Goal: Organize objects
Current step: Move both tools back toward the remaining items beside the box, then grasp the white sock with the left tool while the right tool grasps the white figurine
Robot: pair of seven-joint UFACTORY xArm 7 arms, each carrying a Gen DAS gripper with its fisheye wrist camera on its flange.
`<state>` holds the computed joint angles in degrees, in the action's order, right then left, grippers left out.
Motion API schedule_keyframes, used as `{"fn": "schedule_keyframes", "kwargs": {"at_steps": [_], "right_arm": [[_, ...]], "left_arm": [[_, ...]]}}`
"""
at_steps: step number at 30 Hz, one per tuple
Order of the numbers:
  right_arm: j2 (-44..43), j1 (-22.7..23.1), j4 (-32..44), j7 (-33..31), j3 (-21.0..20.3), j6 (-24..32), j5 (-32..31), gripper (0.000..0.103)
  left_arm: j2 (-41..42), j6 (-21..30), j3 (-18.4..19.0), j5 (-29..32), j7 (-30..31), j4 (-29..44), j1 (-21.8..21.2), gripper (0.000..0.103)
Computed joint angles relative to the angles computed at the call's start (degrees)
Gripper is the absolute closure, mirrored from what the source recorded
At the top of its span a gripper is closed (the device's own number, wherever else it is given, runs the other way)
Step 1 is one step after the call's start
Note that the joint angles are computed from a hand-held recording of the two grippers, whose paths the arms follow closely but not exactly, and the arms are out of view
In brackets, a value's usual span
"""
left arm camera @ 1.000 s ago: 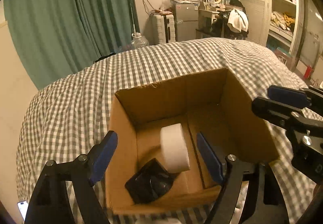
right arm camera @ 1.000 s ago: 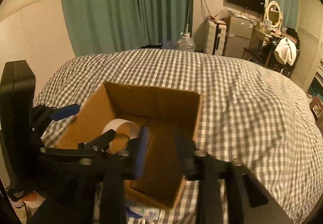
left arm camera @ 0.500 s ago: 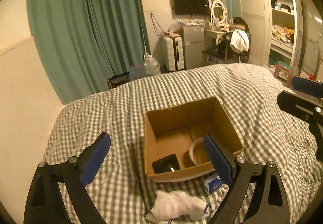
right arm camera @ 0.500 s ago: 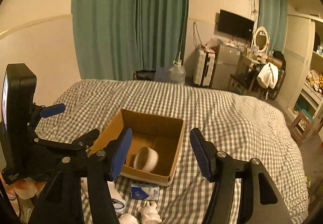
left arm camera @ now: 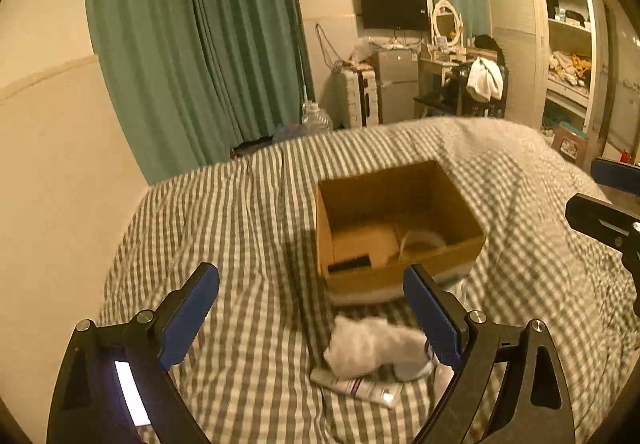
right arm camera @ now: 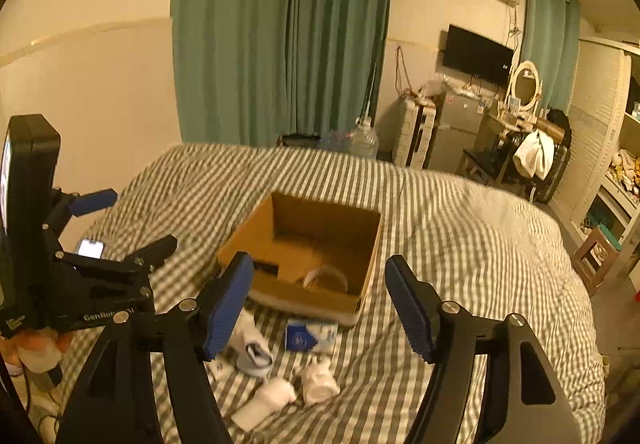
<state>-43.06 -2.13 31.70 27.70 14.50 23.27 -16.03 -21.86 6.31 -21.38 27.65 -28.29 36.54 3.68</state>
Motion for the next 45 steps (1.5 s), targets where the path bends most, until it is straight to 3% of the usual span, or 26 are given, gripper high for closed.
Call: {"fn": "schedule_keyframes", "kwargs": {"at_steps": [6,11,15,19,24,33,36,38,39,45], "right_arm": [[4.6,-1.2,-4.4,2.9,1.6,-1.3,-1.4,0.035],[11.3,-2.8,-6.5,5.7,2.4,-3.1,-4.0,0.035],[16.4,-3.8,-7.1,8.2,1.8,-4.4,-6.5,0.035],[21.2,-1.8,-6.3,7.4,-1.1,-3.8,-6.3,0.035],[27.0,1.7,-3.6,5.1,-4.8,-0.4,-4.0,0.035],[32.1,4.7,0.7,4.2,-6.6,4.5,-5.4,0.036],[34.0,5.6,2.3,4.0,-7.1,6.2,-6.0,0.041],[35.0,6.3,3.2,3.6,-7.6,7.2,-5.9,0.051],[35.4,6.6,3.5,3.2,-7.8,7.5,-5.8,0.051],[33.0,7.3,1.9,6.1,-7.6,6.5,-9.8,0.053]], "left_arm": [[5.4,-2.9,-6.4,5.5,-7.4,-2.6,7.1,0.007],[9.1,-2.8,-22.9,24.6,-25.6,-2.1,24.6,0.007],[15.4,-2.4,-25.7,36.2,-35.2,-0.9,28.2,0.007],[19.1,-2.5,-24.5,44.8,-40.8,0.8,27.1,0.007],[24.4,1.3,-22.2,52.0,-43.5,4.5,22.7,0.007],[34.1,2.9,-15.3,55.4,-42.4,11.9,15.5,0.007],[36.5,0.8,-12.7,56.8,-43.3,14.0,13.6,0.007],[38.1,0.3,-11.2,57.2,-42.7,15.4,12.0,0.011],[38.5,0.2,-10.6,56.8,-41.9,15.7,11.2,0.024],[36.5,-2.2,-5.9,61.2,-46.4,14.7,7.1,0.041]]}}
